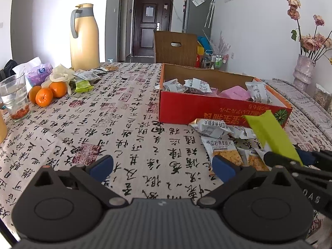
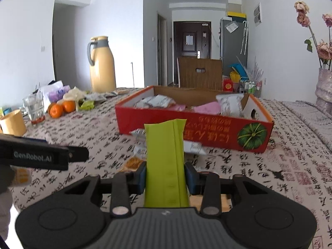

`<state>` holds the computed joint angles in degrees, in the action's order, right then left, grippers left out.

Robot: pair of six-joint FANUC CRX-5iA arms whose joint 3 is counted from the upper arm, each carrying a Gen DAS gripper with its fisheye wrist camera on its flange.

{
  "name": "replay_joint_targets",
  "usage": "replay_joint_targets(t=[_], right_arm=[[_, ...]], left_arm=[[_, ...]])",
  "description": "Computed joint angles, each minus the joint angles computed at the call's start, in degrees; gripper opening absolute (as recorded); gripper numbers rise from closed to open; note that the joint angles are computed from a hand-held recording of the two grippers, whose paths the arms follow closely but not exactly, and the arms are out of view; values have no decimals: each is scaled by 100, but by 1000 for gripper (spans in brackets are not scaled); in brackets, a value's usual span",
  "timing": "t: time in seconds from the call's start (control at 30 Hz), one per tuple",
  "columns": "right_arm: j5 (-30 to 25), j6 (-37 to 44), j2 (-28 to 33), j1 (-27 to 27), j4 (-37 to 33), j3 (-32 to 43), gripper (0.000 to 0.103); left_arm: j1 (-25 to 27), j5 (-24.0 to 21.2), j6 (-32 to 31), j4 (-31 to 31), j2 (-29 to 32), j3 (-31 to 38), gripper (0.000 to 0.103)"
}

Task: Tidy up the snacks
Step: 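Grasp the oat crisp packet with the left tool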

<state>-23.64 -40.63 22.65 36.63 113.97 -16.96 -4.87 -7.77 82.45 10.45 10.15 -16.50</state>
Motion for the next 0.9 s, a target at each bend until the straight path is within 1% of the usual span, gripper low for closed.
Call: replay_joint_targets(t=[0.17, 0.3, 0.53, 0.83, 0.9], right_arm=[[-38, -381, -74, -173, 332, -66, 37], [-106, -606, -120, -310, 507, -126, 37], [-227, -954, -164, -542, 674, -238, 37], [-208, -1403, -165, -870, 922, -354, 37], [-217, -1484, -157, -924, 956, -373, 37]], left_arm=[[-66, -251, 610, -624, 117, 368, 103], [-131, -446, 976, -966, 254, 665, 103], [-266, -748, 1391, -1387, 510, 1137, 103], [-444, -1144, 1850, -1825, 863, 1747, 103], [-498, -1272, 2058, -2047, 941, 1930, 103]])
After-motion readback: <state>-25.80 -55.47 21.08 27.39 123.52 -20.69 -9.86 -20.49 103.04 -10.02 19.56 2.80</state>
